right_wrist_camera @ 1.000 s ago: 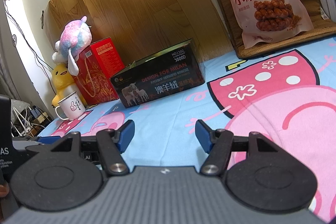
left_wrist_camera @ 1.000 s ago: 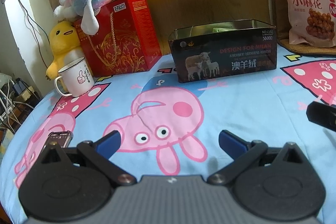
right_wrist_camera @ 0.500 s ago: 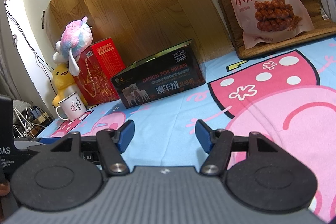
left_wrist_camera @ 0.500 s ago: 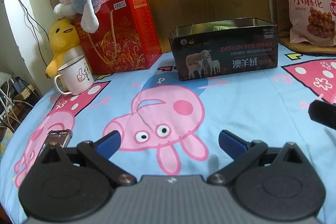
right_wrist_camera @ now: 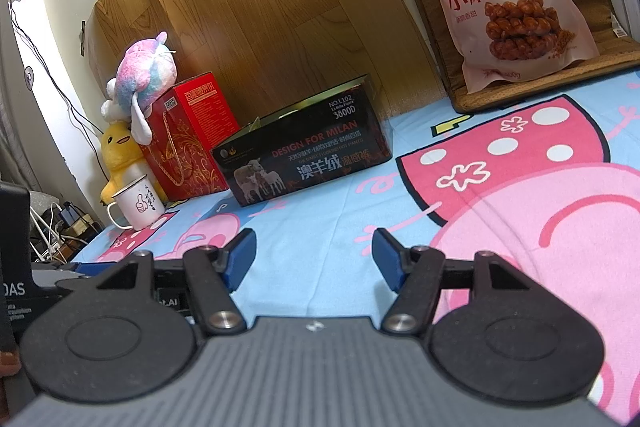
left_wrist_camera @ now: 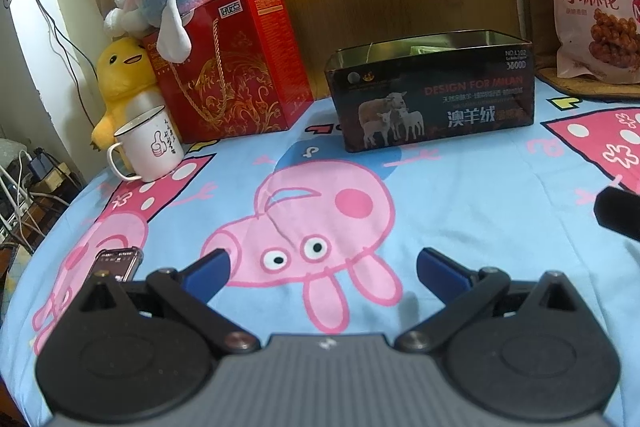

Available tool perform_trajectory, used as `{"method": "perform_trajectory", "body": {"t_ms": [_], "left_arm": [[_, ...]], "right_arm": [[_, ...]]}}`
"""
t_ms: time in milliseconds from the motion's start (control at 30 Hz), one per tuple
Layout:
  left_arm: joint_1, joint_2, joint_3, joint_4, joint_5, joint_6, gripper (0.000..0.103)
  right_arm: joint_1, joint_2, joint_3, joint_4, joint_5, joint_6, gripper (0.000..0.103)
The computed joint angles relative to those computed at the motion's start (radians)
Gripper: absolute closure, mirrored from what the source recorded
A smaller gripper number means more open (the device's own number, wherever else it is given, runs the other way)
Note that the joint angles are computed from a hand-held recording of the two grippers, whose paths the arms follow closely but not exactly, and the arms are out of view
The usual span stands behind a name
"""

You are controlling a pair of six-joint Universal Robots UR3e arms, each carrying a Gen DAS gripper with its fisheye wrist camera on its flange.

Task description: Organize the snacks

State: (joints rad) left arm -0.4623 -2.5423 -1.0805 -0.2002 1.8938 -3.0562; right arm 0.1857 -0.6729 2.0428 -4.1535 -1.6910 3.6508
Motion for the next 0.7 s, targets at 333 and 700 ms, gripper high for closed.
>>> {"method": "perform_trajectory", "body": {"t_ms": [333,700], "left_arm": [[-0.001,-0.005,0.016,-0.016,0.005,0.0,0.0],[-0.007,-0.016,0.032,-0.025,0.012,0.011,0.0]], "right_arm": [[0.0,0.0,0.002,-0.004,0.001,0.0,0.037],[0.001,0.002,-0.003,-0.002,0.004,0.002,0.037]]}}
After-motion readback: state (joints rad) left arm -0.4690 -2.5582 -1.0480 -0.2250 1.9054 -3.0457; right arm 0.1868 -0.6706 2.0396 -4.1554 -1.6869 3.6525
